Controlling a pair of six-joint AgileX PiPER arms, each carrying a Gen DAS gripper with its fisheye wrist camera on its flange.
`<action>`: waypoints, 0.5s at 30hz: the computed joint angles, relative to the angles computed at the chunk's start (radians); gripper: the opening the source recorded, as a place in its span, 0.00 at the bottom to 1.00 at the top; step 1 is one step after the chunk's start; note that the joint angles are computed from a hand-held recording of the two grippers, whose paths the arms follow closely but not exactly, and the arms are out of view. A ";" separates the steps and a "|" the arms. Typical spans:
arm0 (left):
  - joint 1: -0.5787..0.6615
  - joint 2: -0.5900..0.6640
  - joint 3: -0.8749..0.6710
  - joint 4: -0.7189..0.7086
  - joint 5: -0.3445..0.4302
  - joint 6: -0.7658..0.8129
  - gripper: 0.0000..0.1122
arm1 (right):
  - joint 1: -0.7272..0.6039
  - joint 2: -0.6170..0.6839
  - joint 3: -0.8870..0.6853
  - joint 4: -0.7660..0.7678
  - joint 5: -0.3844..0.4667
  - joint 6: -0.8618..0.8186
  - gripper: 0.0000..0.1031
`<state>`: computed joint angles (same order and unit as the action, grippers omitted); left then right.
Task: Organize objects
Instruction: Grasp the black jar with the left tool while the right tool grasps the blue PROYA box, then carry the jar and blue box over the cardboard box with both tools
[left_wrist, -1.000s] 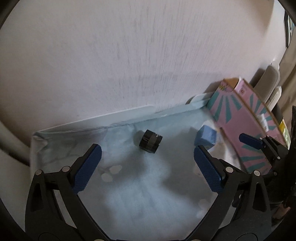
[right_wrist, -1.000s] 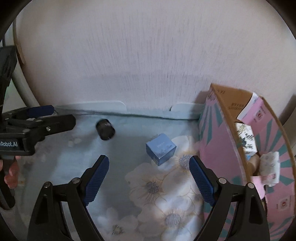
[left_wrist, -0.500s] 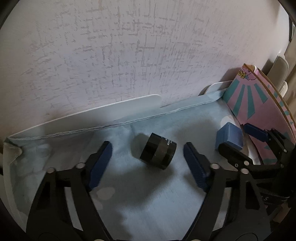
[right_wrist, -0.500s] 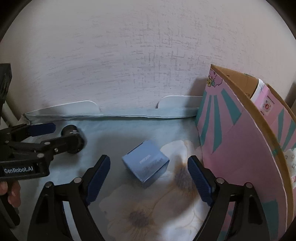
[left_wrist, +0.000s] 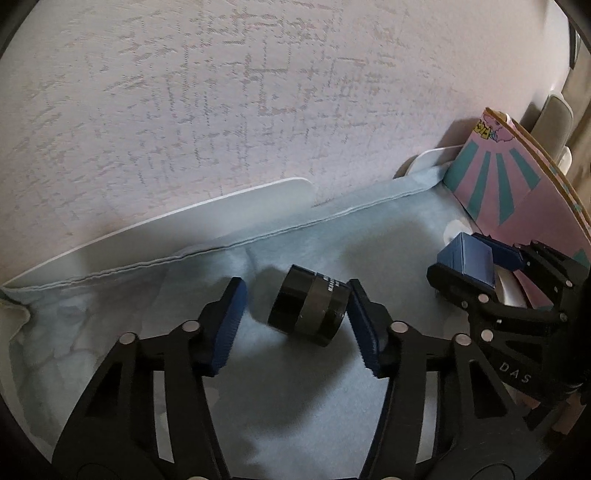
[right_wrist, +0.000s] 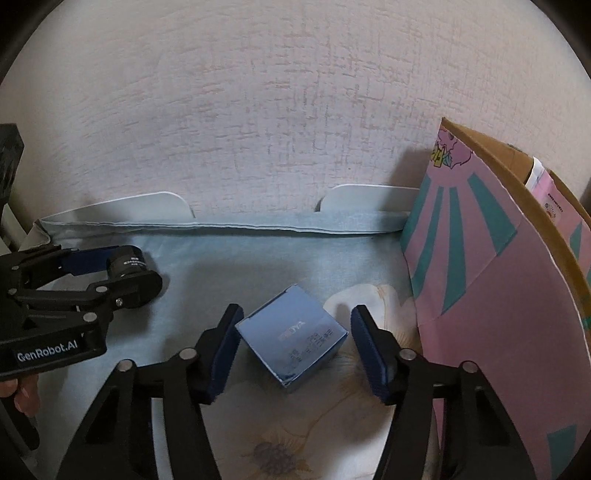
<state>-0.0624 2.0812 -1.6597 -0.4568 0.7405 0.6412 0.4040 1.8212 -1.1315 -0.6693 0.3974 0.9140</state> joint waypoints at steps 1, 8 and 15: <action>-0.004 0.004 -0.001 0.002 -0.001 0.002 0.38 | -0.004 0.000 0.000 0.013 -0.006 -0.014 0.50; 0.002 0.009 -0.021 -0.001 0.030 -0.005 0.33 | -0.014 -0.003 0.000 0.047 -0.016 -0.059 0.46; 0.015 -0.024 -0.014 -0.008 0.057 -0.005 0.32 | -0.031 -0.030 0.009 0.133 -0.028 -0.162 0.46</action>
